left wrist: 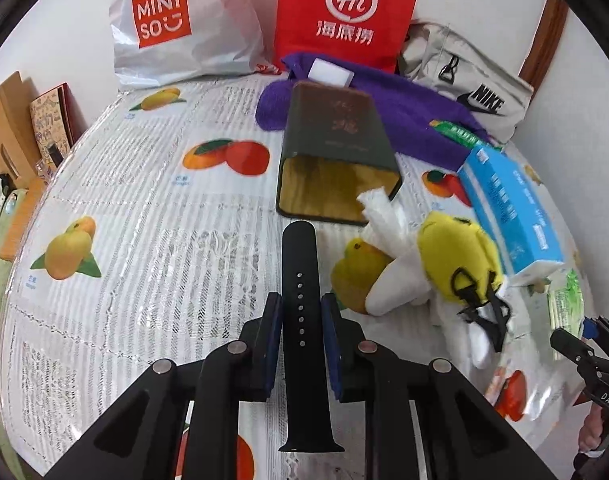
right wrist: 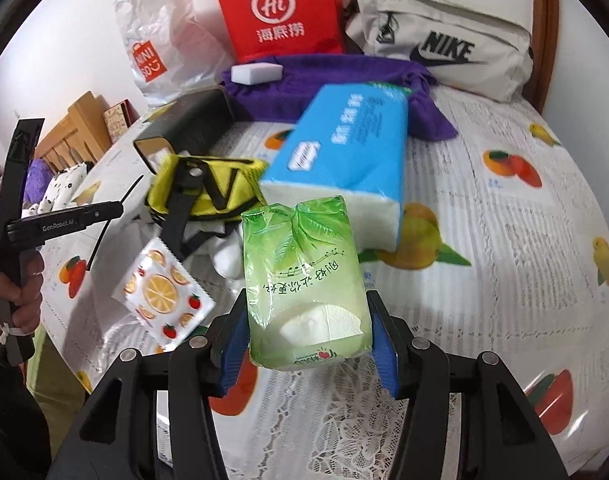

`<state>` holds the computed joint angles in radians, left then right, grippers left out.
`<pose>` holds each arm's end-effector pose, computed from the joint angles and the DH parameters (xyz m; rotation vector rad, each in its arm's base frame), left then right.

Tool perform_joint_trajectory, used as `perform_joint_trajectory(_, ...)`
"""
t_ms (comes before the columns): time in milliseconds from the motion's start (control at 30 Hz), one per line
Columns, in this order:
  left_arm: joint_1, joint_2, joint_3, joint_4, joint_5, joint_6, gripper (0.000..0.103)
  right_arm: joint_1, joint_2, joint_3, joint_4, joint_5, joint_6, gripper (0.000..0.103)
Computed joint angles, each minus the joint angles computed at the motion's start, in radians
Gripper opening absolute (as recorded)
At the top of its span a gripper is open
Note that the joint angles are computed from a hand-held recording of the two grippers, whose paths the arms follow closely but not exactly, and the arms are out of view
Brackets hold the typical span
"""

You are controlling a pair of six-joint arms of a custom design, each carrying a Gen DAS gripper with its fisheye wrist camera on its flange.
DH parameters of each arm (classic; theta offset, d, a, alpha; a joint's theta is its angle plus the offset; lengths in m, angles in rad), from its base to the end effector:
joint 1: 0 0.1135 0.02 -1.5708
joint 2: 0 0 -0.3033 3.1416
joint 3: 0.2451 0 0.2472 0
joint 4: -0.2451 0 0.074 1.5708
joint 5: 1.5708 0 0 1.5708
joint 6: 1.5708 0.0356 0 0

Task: Organize soft objects
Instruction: 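Lay watch strap on purple towel with left tool while right releases tissue pack there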

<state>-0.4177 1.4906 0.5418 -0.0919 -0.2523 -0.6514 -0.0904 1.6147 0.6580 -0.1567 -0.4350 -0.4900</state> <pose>0.2221 -0.0888 0.1623 -0.3860 2.5322 -0.0746 0.2677 -0.0092 0.1597 -0.6371 2.4829 0.3716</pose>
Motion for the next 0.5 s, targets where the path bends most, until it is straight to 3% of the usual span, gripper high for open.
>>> perform_joint_trajectory(500,0.011,-0.136,0.094,-0.117,-0.008,0.033,0.019,0.016,-0.076,0.119,-0.127,-0.039,0.008,0.054)
